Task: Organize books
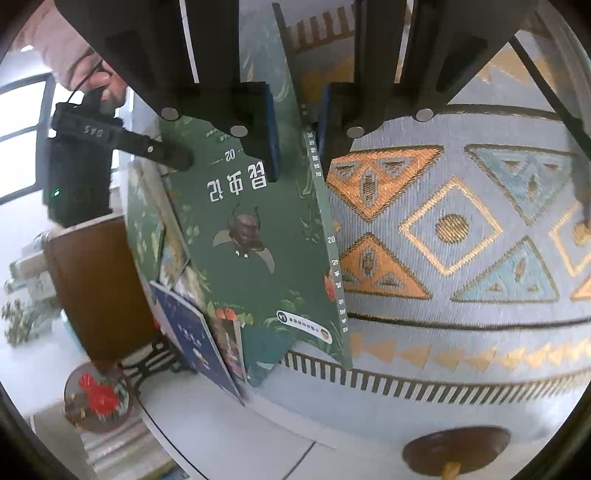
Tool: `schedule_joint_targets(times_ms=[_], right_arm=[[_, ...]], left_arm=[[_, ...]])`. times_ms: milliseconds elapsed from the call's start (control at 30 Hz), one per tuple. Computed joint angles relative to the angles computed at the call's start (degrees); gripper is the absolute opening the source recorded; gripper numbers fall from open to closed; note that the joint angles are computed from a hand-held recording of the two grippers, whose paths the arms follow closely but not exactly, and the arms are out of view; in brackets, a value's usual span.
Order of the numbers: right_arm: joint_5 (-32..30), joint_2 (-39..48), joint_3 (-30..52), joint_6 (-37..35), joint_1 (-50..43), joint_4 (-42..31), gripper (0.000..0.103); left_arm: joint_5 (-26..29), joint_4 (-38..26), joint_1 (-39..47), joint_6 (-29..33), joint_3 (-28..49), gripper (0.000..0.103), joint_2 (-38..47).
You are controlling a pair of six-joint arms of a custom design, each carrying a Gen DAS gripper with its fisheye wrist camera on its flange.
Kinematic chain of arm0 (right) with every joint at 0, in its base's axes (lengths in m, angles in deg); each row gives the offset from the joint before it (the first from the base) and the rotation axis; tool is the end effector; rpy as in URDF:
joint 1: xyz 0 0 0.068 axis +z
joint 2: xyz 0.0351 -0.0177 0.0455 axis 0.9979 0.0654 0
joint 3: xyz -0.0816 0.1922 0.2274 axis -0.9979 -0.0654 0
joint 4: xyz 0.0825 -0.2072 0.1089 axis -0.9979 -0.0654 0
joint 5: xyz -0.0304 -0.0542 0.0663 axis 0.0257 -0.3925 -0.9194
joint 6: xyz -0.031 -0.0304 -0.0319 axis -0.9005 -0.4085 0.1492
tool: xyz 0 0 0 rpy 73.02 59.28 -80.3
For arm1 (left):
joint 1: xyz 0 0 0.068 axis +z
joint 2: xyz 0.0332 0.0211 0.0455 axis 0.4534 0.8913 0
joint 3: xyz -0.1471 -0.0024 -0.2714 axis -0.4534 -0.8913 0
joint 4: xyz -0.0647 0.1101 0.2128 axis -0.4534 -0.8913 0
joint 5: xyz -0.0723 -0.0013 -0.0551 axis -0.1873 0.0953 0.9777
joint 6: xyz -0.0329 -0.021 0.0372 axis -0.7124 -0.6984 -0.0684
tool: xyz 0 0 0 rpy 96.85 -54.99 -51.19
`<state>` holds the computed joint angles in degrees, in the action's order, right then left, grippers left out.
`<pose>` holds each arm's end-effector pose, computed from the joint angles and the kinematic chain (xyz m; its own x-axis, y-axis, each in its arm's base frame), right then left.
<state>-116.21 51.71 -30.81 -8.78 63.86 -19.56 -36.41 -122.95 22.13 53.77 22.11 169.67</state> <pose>0.2234 -0.0633 0.1172 -0.9089 0.3648 -0.2019 0.1071 0.6724 0.7324 0.3221 -0.0476 0.1808 -0.9439 0.1871 -0.2720 0.3086 0.7931 -0.5252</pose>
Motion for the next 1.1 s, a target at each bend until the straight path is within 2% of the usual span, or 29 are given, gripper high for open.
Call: schedule_joint_targets(times_ms=[133,267,367,467,767,900,1000,1100], right_arm=[[1.5,-5.5,-0.9,1.9,2.1,0.0,0.016],[-1.2,-10.5,-0.1,-0.5,1.2,-5.7,0.006],[-0.7,-14.7,0.2,-0.7,2.5,-8.1,0.006],[0.3,-15.8,-0.6,2.0,4.2,-7.2,0.006],[-1.0,-27.4,-3.3,5.4,7.3,-10.4,0.006],[-0.5,-30.8,-5.8,7.6,9.6,-11.1,0.006],[5.2,-29.9,-8.7,10.4,14.8,-8.4,0.006],[11.3,-25.4,-11.5,14.5,21.7,-1.6,0.008]], left_arm=[[-4.8,-0.5,-1.5,1.6,0.3,0.014,-2.1],[-2.9,-3.4,0.5,3.0,1.7,0.014,-4.0],[-3.5,-5.2,0.6,5.0,1.9,0.014,-5.7],[-5.1,-5.6,0.5,5.2,1.1,0.014,-7.4],[2.3,-11.2,7.6,9.0,-1.2,0.014,-14.7],[1.6,-13.9,10.6,11.7,-2.6,0.014,-17.8],[-1.8,-13.0,12.6,13.5,-6.5,0.014,-17.2],[-8.2,-7.7,11.9,12.5,-12.0,0.014,-15.4]])
